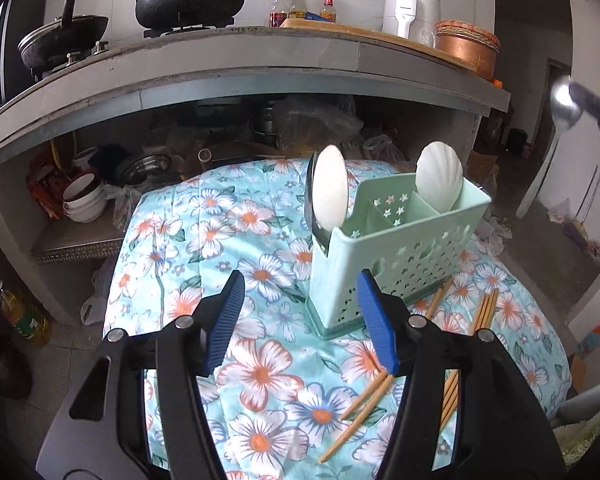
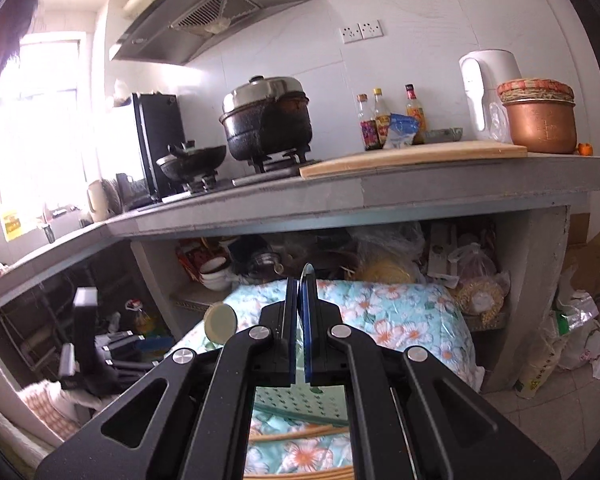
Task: Organize utensils
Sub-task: 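Lower the metal spoon into the green basket and open the right gripper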
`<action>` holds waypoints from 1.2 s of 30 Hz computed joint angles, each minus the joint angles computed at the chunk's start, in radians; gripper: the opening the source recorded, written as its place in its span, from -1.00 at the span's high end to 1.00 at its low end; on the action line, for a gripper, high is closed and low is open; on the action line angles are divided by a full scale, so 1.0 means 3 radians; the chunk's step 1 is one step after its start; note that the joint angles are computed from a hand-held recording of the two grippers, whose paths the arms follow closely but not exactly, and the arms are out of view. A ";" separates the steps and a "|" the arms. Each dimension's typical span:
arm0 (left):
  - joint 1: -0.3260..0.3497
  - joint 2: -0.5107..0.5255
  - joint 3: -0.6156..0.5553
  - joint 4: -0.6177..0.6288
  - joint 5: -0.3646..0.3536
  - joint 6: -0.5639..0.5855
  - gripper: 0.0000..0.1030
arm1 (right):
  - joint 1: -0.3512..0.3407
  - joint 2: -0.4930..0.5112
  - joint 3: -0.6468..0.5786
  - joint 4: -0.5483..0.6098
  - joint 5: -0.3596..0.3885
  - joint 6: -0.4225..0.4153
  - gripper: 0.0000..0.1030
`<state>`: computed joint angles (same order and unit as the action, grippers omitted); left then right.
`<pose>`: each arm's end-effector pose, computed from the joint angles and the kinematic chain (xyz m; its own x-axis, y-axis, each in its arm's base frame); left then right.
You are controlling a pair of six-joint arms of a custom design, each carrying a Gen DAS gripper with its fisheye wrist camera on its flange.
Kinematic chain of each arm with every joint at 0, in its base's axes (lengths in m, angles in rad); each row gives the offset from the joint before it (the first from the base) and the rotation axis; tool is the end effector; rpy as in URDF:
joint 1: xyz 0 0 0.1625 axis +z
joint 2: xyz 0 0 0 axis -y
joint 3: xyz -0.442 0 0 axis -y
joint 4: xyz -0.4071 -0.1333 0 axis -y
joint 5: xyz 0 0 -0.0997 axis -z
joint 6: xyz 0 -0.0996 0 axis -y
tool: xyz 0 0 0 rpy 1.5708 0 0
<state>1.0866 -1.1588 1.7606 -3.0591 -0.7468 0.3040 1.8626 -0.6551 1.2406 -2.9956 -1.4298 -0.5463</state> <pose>-0.1097 -0.6519 0.3715 -0.7381 -0.0110 -0.6746 0.5400 0.5898 -0.6005 0.3798 -0.7523 0.2151 -0.6847 -0.6613 0.3064 -0.6412 0.3466 -0.6846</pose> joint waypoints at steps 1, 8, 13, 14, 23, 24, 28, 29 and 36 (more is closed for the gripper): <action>0.0010 -0.0016 0.0030 0.0013 -0.0023 -0.0037 -0.12 | -0.0001 0.0023 -0.0077 0.0088 0.0096 0.0035 0.95; 0.0054 -0.0008 0.0139 0.0119 -0.0116 -0.0124 -0.15 | 0.0031 0.0305 -0.0548 0.0443 0.0348 0.0131 0.95; 0.0060 0.0041 0.0144 0.0150 -0.0174 -0.0118 -0.15 | 0.0025 0.0516 -0.0860 0.0669 0.0449 0.0209 0.95; 0.0062 0.0051 0.0142 0.0148 -0.0183 -0.0113 -0.15 | 0.0022 0.0557 -0.0919 0.0703 0.0461 0.0222 0.95; 0.0104 0.0085 0.0096 0.0279 -0.0255 -0.0222 -0.20 | -0.0041 0.0839 -0.1271 0.1062 0.0260 0.0326 0.95; 0.0108 0.0089 0.0090 0.0291 -0.0255 -0.0229 -0.20 | -0.0049 0.0854 -0.1288 0.1114 0.0226 0.0328 0.95; 0.0121 0.0094 0.0073 0.0327 -0.0271 -0.0258 -0.21 | -0.0072 0.0850 -0.1220 0.1111 0.0087 0.0336 0.92; 0.0122 0.0096 0.0068 0.0334 -0.0270 -0.0264 -0.21 | -0.0077 0.0831 -0.1183 0.1095 0.0078 0.0338 0.92; 0.0117 0.0093 0.0064 0.0363 -0.0269 -0.0338 -0.22 | -0.0099 0.0711 -0.0976 0.0950 -0.0008 0.0386 0.86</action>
